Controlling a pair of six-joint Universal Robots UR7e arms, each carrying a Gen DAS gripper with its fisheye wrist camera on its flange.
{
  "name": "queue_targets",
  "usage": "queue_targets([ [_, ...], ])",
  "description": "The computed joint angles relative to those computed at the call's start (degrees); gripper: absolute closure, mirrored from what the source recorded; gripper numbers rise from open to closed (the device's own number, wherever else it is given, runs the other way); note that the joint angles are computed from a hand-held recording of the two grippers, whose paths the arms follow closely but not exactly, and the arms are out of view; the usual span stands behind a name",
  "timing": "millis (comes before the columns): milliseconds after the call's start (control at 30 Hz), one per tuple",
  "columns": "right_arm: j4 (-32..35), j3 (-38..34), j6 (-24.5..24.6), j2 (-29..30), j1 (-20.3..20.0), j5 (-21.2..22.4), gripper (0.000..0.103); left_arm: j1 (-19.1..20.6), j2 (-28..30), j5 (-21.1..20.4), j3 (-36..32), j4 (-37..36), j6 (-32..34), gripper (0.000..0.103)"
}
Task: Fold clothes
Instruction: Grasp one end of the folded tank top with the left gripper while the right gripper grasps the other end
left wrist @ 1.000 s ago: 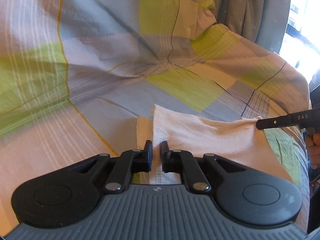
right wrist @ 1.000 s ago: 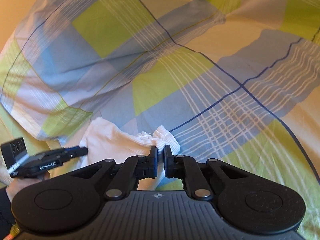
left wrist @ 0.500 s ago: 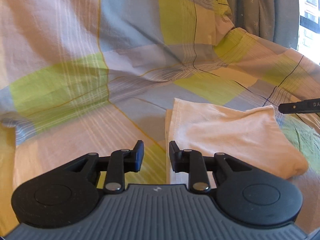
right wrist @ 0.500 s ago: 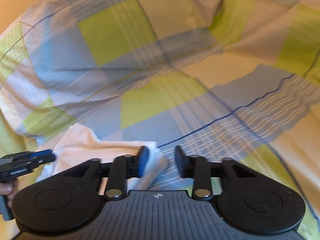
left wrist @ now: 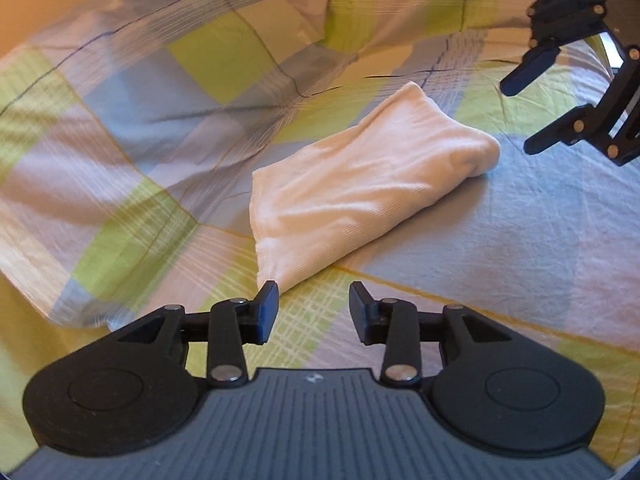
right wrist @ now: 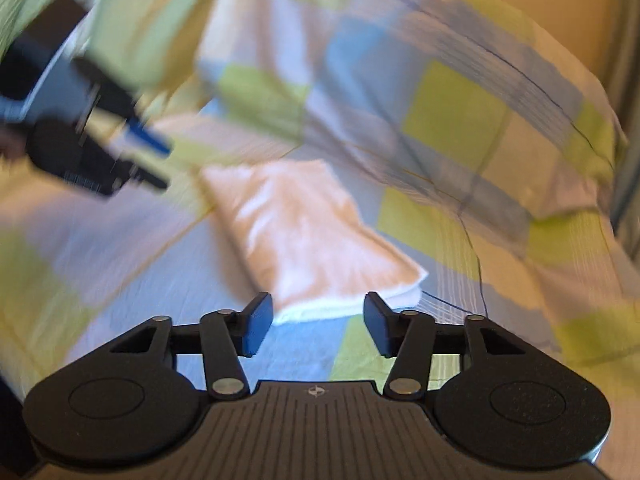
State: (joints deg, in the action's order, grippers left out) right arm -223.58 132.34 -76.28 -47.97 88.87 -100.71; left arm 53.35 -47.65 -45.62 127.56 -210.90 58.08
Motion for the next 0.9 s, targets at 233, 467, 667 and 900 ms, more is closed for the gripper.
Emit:
queue_targets([
  [233,-20.98,-5.98,-32.48,17.92,-1.06,0.39,0.064,3.02,7.41,-2.68,-4.12,-8.80,19.83,0.067],
  [467,-19.96,-8.88,-38.37,17.85,-1.33,-1.71,0.093,5.59,11.77,-6.81,-9.00,-13.66,34.15,0.078],
  [667,-16.92,-5.53,-36.33,12.18,-2.83,-1.81,0.103,3.20,10.02,-2.86,-8.40,-5.82,26.37,0.102],
  [900,-15.33,-1.02,-28.80,5.96,-3.09,-3.88,0.103,0.69,8.50,0.68,-3.11,-10.40,27.96,0.096],
])
